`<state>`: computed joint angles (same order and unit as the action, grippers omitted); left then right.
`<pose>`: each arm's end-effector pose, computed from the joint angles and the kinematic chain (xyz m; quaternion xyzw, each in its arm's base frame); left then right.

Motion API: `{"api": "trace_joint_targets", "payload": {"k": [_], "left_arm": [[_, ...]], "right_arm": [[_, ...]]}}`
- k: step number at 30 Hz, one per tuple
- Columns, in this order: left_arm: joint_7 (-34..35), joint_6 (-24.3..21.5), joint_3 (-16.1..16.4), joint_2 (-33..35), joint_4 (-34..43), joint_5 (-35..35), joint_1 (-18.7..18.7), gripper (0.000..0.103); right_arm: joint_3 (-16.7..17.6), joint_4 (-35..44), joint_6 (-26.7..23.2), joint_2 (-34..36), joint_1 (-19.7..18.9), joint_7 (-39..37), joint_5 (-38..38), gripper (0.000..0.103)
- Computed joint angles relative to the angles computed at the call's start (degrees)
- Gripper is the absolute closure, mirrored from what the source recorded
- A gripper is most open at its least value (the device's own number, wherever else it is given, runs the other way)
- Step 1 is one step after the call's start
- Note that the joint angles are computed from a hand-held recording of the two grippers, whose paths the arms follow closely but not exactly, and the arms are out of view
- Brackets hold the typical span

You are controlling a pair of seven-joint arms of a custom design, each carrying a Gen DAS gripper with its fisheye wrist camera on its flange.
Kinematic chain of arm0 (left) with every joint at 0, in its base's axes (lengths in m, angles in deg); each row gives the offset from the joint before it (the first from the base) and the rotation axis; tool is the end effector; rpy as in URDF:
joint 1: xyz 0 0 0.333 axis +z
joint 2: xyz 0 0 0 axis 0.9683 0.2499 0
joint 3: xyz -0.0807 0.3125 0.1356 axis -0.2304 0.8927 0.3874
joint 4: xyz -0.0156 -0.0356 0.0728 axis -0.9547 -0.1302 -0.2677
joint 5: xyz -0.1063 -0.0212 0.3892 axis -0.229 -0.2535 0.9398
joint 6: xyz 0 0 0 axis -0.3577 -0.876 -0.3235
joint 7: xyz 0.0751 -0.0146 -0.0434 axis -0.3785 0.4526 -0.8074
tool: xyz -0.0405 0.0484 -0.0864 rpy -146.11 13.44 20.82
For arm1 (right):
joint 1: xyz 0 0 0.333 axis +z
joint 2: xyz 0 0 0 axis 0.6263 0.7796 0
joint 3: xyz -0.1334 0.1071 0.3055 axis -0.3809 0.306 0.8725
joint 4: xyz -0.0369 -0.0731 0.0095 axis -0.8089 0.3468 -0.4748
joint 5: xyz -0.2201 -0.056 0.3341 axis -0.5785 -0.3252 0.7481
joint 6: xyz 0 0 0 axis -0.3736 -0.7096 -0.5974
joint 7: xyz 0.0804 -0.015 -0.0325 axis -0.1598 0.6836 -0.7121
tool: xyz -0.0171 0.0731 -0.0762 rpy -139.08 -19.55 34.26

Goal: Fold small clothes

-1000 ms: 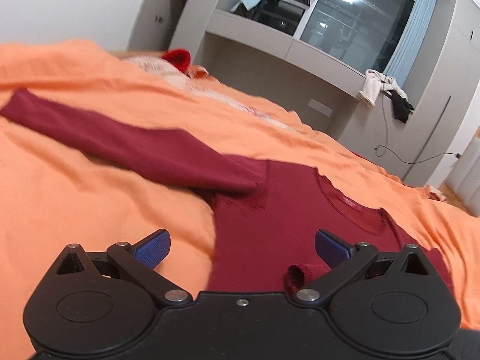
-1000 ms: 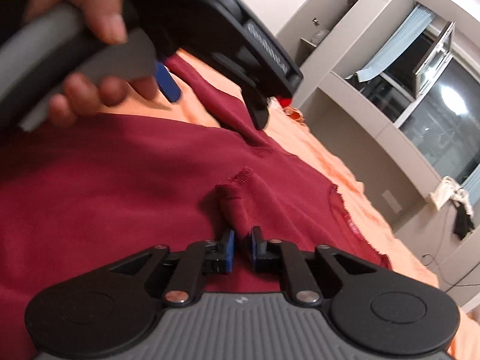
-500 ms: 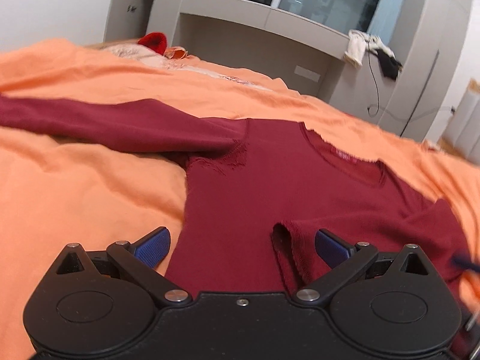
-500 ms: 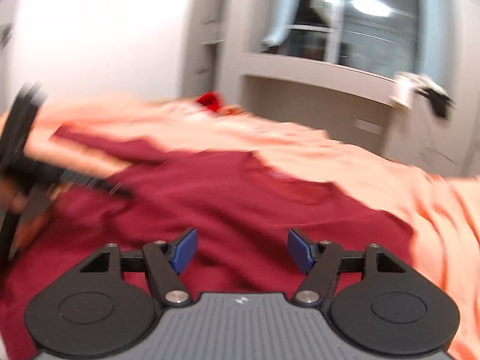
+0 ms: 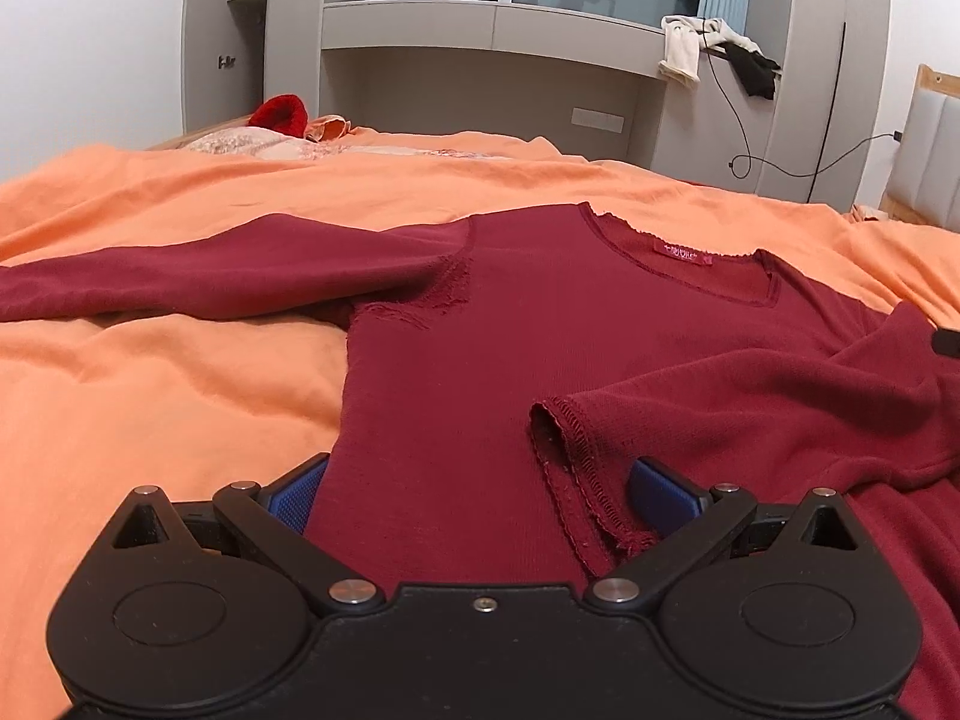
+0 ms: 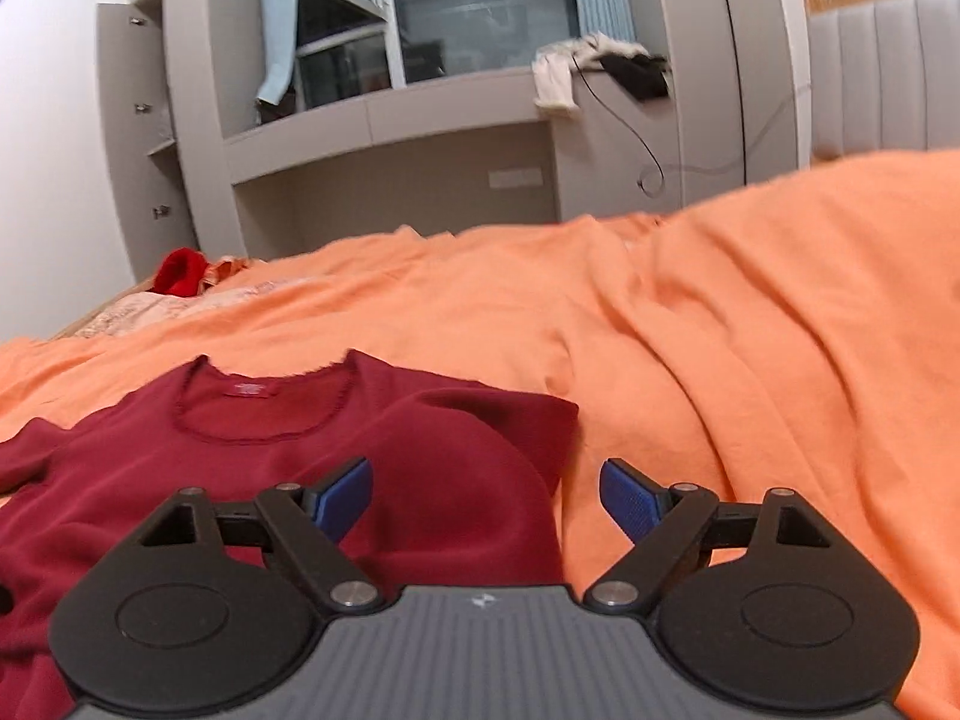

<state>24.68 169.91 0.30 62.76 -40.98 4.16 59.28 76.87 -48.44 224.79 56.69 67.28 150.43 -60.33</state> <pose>0.4846 -0.2952 0.5226 -0.7697 0.4540 -0.2635 0.3634 0.6747 0.3569 0.5361 -0.7015 0.4992 -0.2128 0.4619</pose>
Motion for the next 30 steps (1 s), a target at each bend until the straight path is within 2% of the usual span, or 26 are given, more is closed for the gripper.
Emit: {"api": "trace_joint_targets", "payload": {"k": [3, 4, 5, 7, 8, 10, 12, 13, 18, 23, 27, 30], "left_arm": [[-0.42, 0.09, 0.01, -0.06, -0.05, 0.28, -0.03, 0.001], [-1.13, -0.04, -0.08, -0.09, -0.08, 0.78, -0.04, 0.001], [-2.62, -0.12, -0.18, -0.38, -0.35, 1.84, -0.02, 0.001], [-7.04, 0.14, -0.46, -1.39, -1.23, 5.06, 0.13, 0.001], [-9.72, 0.81, -0.54, -2.08, -1.82, 6.78, 0.31, 0.001], [-14.86, 3.56, -0.49, -3.57, -3.14, 9.99, 0.89, 0.001], [-19.06, 5.88, -0.66, -4.53, -4.08, 12.97, 1.53, 0.002], [-20.46, 6.59, -0.83, -4.74, -4.27, 14.02, 1.74, 0.006], [-19.55, 9.77, -1.12, -4.26, -4.0, 15.46, 2.03, 0.018], [-17.37, 10.34, -1.19, -3.21, -3.5, 15.19, 1.69, 0.033], [-17.33, 8.69, -1.72, -3.51, -3.6, 16.25, 1.16, 0.035], [-16.47, 7.46, -2.58, -3.22, -3.12, 20.39, 0.41, 0.032]], "right_arm": [[-0.99, 1.72, -2.37, 1.11, 0.8, 0.95, -0.65, 0.029], [-0.22, 1.72, -2.79, 1.14, 0.25, 0.53, -0.54, 0.045], [0.23, 1.77, -3.28, 1.14, -0.07, 0.18, -0.57, 0.065], [-1.56, 0.71, -3.19, 0.55, 1.02, 1.23, -1.79, 0.08], [-0.32, 0.38, -2.71, 0.4, 0.02, 0.62, -1.29, 0.085], [3.72, -0.83, -2.45, -0.5, -3.34, -1.63, 1.4, 0.087], [5.48, -2.16, -1.79, -1.47, -4.85, -3.25, 3.15, 0.089], [5.69, -2.44, -1.57, -1.74, -5.05, -3.74, 3.64, 0.089], [9.23, -3.52, -1.21, -2.52, -8.0, -7.39, 8.09, 0.089], [8.27, -3.13, -1.73, -2.21, -7.17, -8.26, 9.27, 0.089], [7.38, -2.75, -1.9, -1.88, -6.35, -8.17, 9.33, 0.088], [6.42, -2.3, -1.96, -1.52, -5.47, -7.52, 8.81, 0.088]]}}
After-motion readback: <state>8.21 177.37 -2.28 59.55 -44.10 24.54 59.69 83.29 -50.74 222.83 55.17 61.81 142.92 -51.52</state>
